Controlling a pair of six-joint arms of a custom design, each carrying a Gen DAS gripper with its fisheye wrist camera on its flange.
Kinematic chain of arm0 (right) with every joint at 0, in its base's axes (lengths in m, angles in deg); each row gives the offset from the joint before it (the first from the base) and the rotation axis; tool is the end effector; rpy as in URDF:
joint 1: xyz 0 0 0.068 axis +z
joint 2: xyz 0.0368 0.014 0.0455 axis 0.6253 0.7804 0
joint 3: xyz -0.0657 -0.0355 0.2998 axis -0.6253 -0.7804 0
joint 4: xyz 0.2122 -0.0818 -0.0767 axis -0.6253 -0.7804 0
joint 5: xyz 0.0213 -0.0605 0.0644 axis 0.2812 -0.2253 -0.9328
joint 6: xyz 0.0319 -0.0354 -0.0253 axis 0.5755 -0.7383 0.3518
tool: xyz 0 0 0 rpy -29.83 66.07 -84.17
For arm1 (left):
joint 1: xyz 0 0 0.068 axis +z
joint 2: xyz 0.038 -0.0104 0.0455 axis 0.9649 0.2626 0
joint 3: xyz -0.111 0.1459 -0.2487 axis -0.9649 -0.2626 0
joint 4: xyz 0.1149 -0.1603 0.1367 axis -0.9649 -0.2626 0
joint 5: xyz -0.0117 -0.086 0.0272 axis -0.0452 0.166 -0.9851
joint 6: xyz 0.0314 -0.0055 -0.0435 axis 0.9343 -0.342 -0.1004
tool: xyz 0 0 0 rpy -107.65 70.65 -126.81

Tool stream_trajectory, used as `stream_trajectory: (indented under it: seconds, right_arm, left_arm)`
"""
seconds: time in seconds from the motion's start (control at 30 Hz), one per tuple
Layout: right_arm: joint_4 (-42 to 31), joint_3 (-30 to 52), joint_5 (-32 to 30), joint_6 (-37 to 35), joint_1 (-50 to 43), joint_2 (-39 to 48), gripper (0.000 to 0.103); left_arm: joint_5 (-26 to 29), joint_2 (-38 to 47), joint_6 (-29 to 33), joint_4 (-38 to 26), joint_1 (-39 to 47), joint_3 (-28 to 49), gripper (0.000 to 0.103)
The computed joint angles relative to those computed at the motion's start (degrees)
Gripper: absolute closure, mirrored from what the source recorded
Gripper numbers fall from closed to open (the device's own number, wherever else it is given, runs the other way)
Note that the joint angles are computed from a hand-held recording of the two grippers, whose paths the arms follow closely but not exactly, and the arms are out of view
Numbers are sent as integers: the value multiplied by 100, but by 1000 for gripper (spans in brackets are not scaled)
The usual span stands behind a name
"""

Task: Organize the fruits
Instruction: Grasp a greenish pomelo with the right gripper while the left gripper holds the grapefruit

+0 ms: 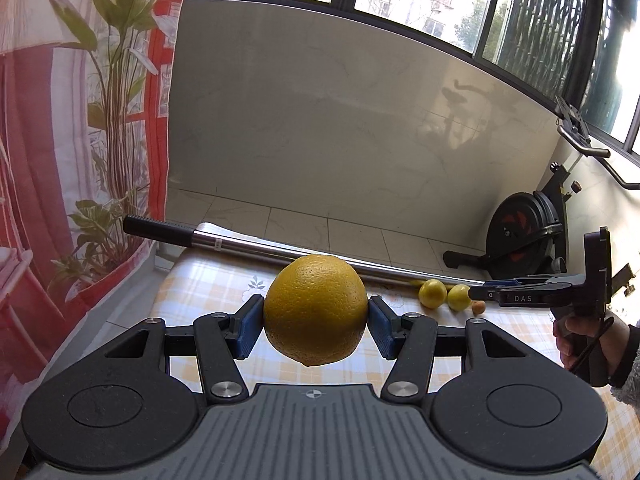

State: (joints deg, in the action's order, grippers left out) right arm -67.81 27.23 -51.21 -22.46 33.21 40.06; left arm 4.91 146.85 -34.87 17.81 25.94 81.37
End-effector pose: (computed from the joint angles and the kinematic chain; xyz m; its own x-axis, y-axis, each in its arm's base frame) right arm 0.4366 -0.0195 0.1510 -0.5061 -0.4518 -0.7346 -0.7333 0.6738 0.0908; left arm 0.2043 -0.1927 0.2211 -0.4611 -0.3418 -0.8189 -0.3816 0.9095 -0.1647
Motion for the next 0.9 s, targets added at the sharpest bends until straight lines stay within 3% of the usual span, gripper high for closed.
stream_trajectory:
  seconds: [0.13,0.33,0.63,0.77,0.9]
  right_arm:
    - [294,279,496,-128,395,421,55]
    - [163,960,1157,79,727,929,54]
    - [25,1233,1723,75,913,1188,53]
    - [112,1065,1784,53,923,1106,53]
    - [-86,775,1427,-158,751,805,54]
  left_arm:
    - [-41,90,-65,27,222,-36,45]
    - [39,223,-31,280,430,-177,45]
    - [241,316,-29,538,693,-331,45]
    - [277,346,-138,367,702,-230,45]
    - [315,295,-209,183,635,-133,45]
